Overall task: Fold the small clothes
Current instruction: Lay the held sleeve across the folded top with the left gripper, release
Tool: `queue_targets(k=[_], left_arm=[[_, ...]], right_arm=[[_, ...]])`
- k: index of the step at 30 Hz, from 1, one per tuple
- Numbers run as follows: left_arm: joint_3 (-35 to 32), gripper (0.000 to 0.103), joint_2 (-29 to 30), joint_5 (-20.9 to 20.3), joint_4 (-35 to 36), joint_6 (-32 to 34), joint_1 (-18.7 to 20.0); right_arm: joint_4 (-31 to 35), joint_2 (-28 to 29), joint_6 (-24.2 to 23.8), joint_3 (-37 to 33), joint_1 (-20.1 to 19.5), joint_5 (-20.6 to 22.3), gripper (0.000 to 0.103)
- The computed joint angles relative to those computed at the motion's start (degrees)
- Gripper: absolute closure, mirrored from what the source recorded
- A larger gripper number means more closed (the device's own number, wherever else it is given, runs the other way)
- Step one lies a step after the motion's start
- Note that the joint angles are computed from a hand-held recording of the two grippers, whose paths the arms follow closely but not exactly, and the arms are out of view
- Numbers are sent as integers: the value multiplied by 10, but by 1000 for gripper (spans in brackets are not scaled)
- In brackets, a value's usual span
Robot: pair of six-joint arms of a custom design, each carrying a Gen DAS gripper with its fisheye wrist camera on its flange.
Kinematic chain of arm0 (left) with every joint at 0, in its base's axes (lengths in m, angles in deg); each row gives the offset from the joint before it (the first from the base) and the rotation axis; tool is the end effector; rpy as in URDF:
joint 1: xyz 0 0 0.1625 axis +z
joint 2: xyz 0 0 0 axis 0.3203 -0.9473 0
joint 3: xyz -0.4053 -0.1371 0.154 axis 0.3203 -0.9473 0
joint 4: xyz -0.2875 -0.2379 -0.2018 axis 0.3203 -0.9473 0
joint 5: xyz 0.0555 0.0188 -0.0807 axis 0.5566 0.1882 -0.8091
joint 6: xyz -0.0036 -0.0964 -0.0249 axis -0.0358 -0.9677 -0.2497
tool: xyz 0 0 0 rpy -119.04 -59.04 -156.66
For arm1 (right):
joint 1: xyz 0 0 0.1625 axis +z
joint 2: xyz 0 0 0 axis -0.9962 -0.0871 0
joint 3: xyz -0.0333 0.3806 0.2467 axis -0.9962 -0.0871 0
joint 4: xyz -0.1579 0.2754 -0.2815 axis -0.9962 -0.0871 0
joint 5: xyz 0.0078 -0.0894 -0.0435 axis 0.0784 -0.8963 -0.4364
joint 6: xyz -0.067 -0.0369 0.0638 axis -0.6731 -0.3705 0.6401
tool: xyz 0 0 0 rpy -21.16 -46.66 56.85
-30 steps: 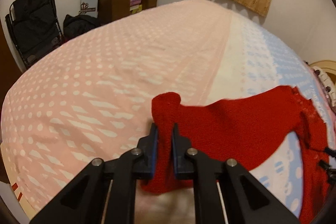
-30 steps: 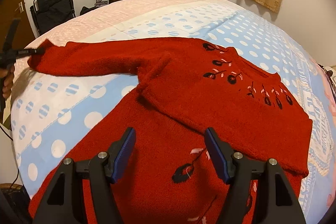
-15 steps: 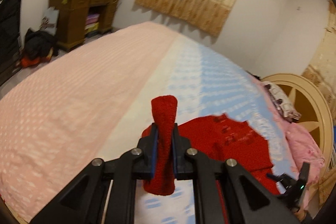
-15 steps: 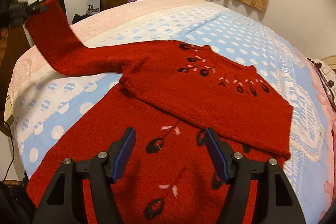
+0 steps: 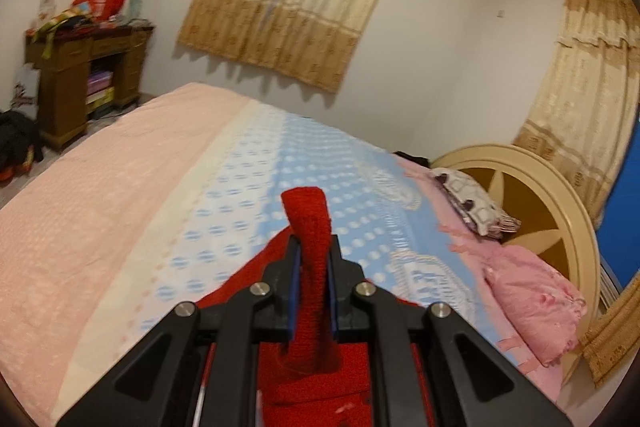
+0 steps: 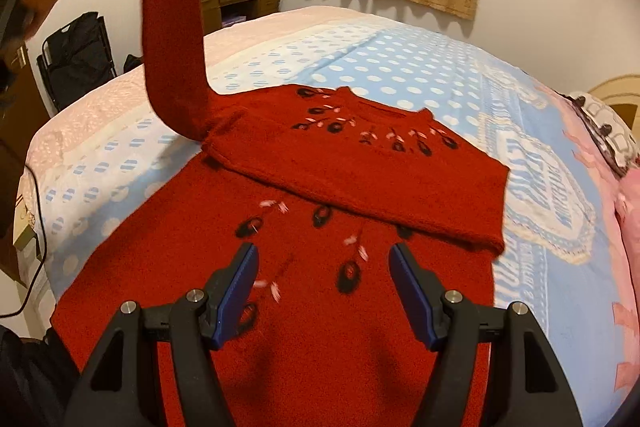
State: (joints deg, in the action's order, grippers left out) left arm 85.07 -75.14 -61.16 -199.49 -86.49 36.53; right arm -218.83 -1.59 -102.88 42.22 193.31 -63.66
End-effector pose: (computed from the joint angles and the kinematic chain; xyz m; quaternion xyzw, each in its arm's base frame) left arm -0.0333 -0.4228 0.4199 -0.0165 0.7941 -0.5674 0.2173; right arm 0.2653 -0.4809 -0.0269 0.5092 -0.8200 0.1547 0.2108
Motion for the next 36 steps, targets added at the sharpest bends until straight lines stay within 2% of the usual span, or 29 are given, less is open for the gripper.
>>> queue_targets(k=[8,14,27,36], left_arm=[[-59,91,103,-37,-6,21,0],[-110,91,179,-67,12,2,16],[-177,91,312,-114,57,-30,49],[-208,91,383,-142,102,-43,79]], right_arm=[[-30,-19,-6,26,-31,0,35],[-27,-34,-2,39,-55,12,35],[-26,-34,6,43,-85,6,35],[-4,-32,33,35,-95,-2,35]])
